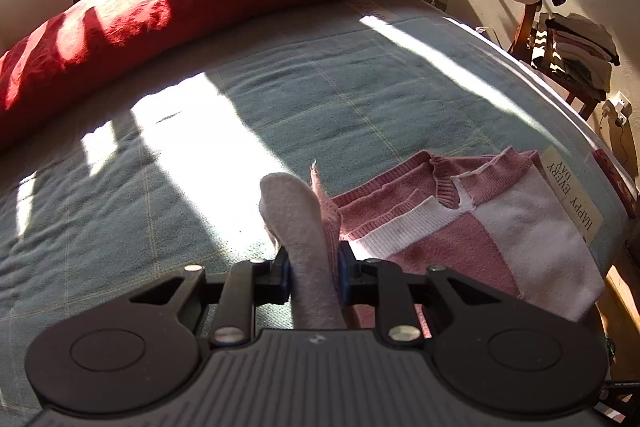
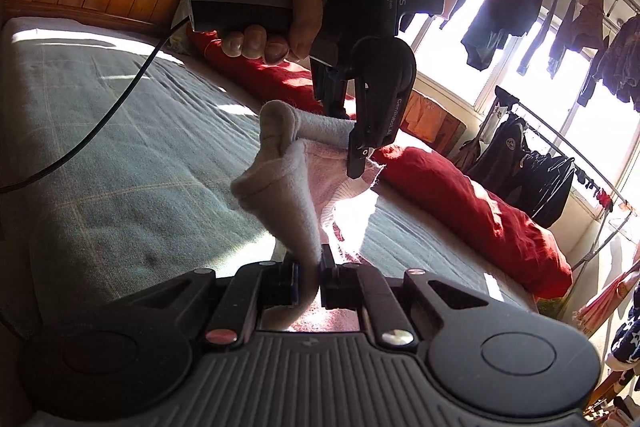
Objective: Fold clothes
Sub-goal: 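Lift the held edge with both grippers and fold it across the sweater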
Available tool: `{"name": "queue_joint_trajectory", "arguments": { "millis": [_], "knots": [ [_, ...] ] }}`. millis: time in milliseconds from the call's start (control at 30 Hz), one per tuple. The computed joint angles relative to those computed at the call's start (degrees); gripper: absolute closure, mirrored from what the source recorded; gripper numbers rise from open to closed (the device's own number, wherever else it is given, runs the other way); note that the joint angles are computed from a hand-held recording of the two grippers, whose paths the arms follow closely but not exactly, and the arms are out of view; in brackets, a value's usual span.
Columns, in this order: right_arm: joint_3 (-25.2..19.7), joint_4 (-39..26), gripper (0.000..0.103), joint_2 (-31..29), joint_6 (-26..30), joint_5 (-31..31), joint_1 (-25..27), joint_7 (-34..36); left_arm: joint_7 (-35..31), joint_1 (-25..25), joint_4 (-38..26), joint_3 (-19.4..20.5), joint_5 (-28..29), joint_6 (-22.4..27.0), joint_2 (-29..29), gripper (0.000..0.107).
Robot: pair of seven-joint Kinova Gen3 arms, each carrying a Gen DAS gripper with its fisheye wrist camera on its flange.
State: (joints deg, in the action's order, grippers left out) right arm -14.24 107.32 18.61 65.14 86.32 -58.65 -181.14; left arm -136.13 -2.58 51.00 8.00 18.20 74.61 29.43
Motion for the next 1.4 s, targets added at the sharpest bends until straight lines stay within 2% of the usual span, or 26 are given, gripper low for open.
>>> {"name": "queue_joint_trajectory", "arguments": {
  "millis": [400,800,1133,1400],
  "knots": [
    [-1.36,6.16,0.093,-4.28,6.41,-1.38,1.25,-5.77,2.43,8.36,0.91,0.82,-3.3,-2.41,-1.46,0.087],
    [-3.55,13.04,0.092,-8.32,13.21,-5.98,3.93,-12.38,6.05,18.17,-1.34,1.84,-7.0,-3.05,1.26,0.087],
    [-4.97,16.66,0.092,-9.86,12.13,-10.02,5.83,-16.44,8.6,23.66,-2.88,2.13,-9.09,-2.68,4.88,0.087],
    [-5.46,17.5,0.092,-10.0,10.95,-13.04,5.46,-17.75,9.32,26.77,-0.94,2.3,-10.36,-3.12,6.03,0.087]
  ]
}}
